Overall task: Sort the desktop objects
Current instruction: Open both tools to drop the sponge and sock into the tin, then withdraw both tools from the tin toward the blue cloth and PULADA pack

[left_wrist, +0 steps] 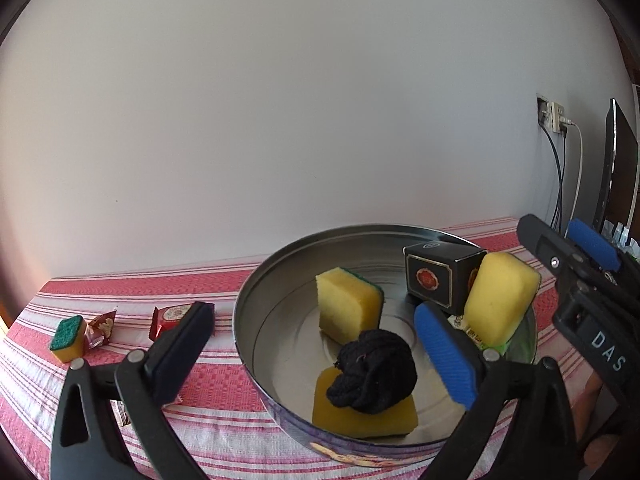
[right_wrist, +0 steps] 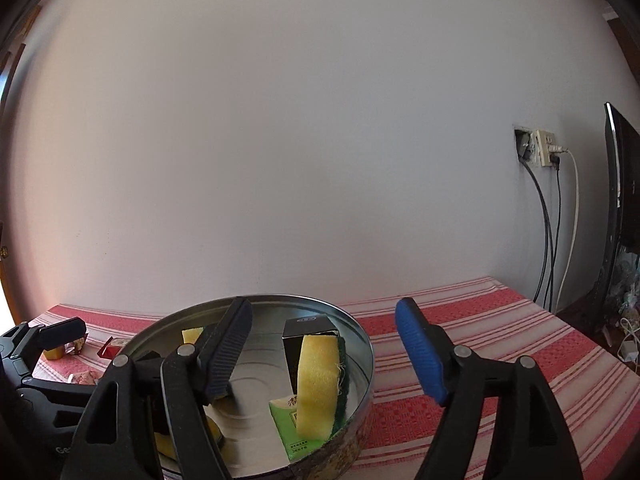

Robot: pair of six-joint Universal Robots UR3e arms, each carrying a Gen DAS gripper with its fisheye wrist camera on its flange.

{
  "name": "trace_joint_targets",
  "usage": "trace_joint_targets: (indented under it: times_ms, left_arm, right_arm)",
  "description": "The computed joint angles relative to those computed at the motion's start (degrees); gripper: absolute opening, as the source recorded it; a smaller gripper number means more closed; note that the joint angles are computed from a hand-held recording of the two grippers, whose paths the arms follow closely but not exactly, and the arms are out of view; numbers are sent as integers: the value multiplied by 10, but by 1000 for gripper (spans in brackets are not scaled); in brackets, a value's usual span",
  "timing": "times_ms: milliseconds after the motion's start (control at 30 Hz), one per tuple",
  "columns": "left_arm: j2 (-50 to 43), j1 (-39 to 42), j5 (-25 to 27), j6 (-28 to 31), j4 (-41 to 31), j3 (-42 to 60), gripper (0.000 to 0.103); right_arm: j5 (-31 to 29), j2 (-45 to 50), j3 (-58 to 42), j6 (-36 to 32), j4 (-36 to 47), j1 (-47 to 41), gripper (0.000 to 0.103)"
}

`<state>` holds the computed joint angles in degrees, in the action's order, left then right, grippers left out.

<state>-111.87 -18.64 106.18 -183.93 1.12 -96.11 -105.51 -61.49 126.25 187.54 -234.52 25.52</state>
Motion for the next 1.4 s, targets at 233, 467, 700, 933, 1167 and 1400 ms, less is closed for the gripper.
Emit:
trace_joint_targets:
  times_ms: [233, 467, 700, 933, 1167, 1400]
  left_arm:
    - [44, 28, -27, 8, 21, -60, 102]
    - [159, 119, -73, 93, 90, -230, 102]
    - [367, 347, -287, 188, 29, -417, 102]
    - [520, 507, -422, 369, -174, -477, 102]
    - [443, 455, -354, 382, -193, -448, 101]
    - [442, 453, -364, 424, -233, -444, 100]
  right_arm:
    - [-93, 25, -31, -22, -5, 77, 85]
    - [-115, 0, -10, -5, 12, 86, 84]
    - [-119, -13, 1, 17, 13, 100, 84]
    - [-152, 16, -58, -14, 48, 187, 84]
    - [-102, 18, -122, -8, 158, 241, 84]
    - [-95, 29, -166, -16, 221, 279, 84]
